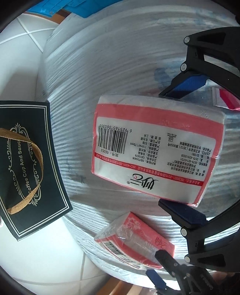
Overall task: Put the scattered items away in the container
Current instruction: 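Grasp one pink tissue pack with the left tool while the right grasps the other, then lift and carry both tissue packs with both tools over the crate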
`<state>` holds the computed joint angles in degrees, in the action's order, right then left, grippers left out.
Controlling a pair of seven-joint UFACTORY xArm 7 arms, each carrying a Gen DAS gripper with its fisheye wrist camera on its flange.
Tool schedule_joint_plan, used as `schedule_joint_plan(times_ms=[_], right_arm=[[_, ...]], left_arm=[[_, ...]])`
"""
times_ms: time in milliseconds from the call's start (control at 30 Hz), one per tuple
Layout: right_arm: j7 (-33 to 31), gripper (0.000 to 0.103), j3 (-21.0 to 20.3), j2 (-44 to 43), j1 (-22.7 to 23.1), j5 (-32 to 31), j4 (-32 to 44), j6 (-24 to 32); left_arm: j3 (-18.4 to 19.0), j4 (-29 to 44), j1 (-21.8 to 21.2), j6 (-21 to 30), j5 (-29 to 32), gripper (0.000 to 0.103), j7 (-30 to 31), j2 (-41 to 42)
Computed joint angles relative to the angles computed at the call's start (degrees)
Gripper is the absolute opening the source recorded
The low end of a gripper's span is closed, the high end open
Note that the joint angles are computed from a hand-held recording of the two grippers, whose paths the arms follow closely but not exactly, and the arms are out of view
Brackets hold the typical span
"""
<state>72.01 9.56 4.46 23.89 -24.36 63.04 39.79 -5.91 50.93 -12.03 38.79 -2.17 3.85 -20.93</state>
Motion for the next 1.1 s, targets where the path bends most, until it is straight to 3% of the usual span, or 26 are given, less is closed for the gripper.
schedule_joint_plan(times_ms=[67,133,200,367,467,600,833,1067,1100], right_arm=[[0.4,0.103,0.0,-0.3,0.0,0.2,-0.4,-0.4],[-0.3,0.103,0.1,-0.4,-0.1,0.8,-0.7,-1.1],[-1.0,0.103,0.2,-0.5,-0.1,0.9,-0.6,-1.3],[-1.2,0.103,0.1,-1.7,-0.5,1.2,-2.0,-1.6],[-1.5,0.103,0.4,-2.3,-0.8,1.0,-3.1,-1.9],[-3.1,0.103,0.5,-3.0,-1.3,1.3,-3.4,-0.9],[-4.3,0.103,0.2,0.2,-1.1,-0.4,0.5,1.1],[-3.4,0.103,-0.7,1.5,-0.3,-1.3,0.7,1.4],[-3.0,0.098,-0.7,1.3,0.0,-1.9,0.7,1.6]], left_arm=[[-0.3,1.4,0.4,-2.0,1.3,0.082,0.4,1.7],[1.8,4.4,-2.0,-2.3,-3.5,0.083,5.8,6.3],[2.4,7.2,-2.7,-0.3,-7.8,0.091,8.3,9.6],[-1.4,4.0,-1.6,-0.5,-3.1,0.091,-0.1,7.0],[-4.5,-0.4,-1.2,-0.5,4.2,0.091,-6.4,3.1],[-3.8,-2.2,-2.9,-0.7,3.9,0.090,-6.6,1.2],[-2.3,0.8,-2.8,1.1,1.7,0.090,-7.7,6.1],[-1.6,-1.4,-3.2,-1.8,0.2,0.084,-7.5,4.8],[-1.5,-1.4,-3.3,-1.4,-0.2,0.084,-7.5,4.5]])
